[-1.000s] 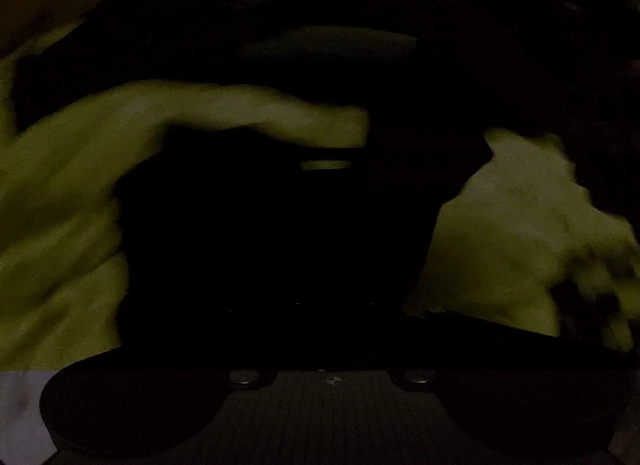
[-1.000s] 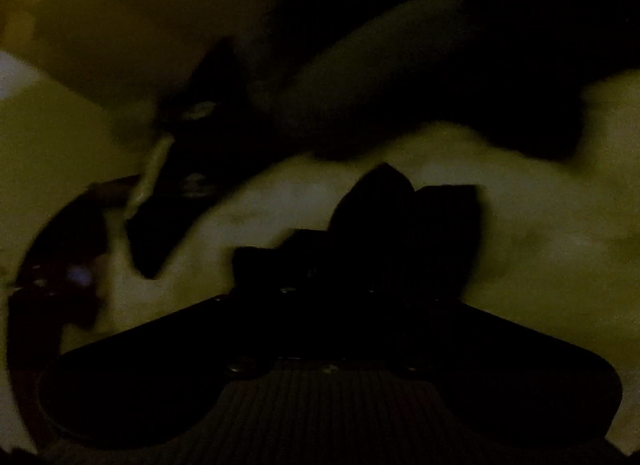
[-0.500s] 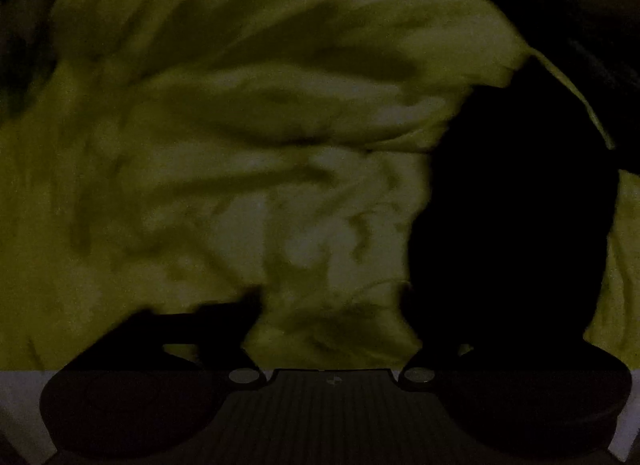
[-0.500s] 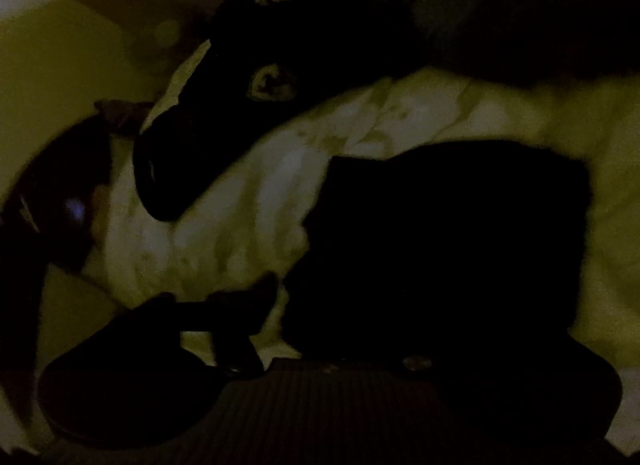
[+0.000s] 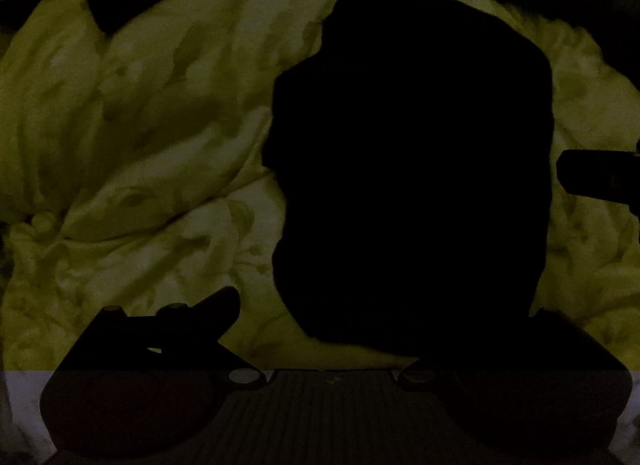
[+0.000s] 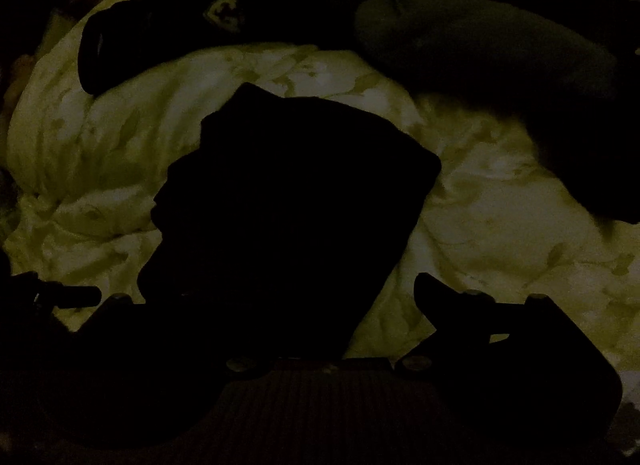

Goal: Fold large clothes

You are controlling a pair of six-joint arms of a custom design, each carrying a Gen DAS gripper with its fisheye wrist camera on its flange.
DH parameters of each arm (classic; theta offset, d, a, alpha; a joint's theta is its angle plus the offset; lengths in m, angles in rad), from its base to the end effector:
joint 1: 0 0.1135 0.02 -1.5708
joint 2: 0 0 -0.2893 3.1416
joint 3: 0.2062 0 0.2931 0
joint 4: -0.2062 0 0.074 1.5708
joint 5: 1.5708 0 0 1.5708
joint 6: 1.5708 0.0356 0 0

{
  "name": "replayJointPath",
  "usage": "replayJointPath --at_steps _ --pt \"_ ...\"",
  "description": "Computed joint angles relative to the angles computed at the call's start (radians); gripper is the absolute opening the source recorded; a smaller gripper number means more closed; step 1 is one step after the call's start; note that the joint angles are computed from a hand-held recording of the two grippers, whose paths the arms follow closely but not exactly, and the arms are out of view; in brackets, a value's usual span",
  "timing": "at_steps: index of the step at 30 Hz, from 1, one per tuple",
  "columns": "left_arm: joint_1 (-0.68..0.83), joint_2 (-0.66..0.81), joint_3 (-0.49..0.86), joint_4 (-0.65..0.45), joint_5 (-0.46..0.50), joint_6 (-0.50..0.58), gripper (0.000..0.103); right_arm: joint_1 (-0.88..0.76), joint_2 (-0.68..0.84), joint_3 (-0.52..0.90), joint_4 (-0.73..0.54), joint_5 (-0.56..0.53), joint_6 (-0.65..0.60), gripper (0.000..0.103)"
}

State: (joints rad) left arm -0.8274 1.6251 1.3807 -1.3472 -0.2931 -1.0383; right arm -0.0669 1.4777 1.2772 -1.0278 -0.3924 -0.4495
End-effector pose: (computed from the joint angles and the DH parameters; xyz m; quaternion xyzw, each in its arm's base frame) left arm 0.2284 -0.2333 0.2831 -0.1026 0.9839 0.0952 0.1112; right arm 0.3223 -0.0080 0.3025 -0.2164 0.9425 0.1430 0.2107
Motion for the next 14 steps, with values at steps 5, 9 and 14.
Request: replayJointPath --at_steps 5,9,14 --pt "-0.015 0.019 0.031 -0.060 -0.040 -0.027 0.103 0.011 -0.008 -0.002 0.001 0.022 0.006 0.095" --pt "-0.008 0.002 0.018 -0.052 -0.021 -0.028 0.103 0.028 -0.013 -0.008 -0.011 0.032 -0.005 0.096" --pt "-0.015 -0.021 -0.003 -0.036 -0.038 -0.038 0.103 0.047 -0.024 -0.016 -0.016 0.038 -0.006 0.096"
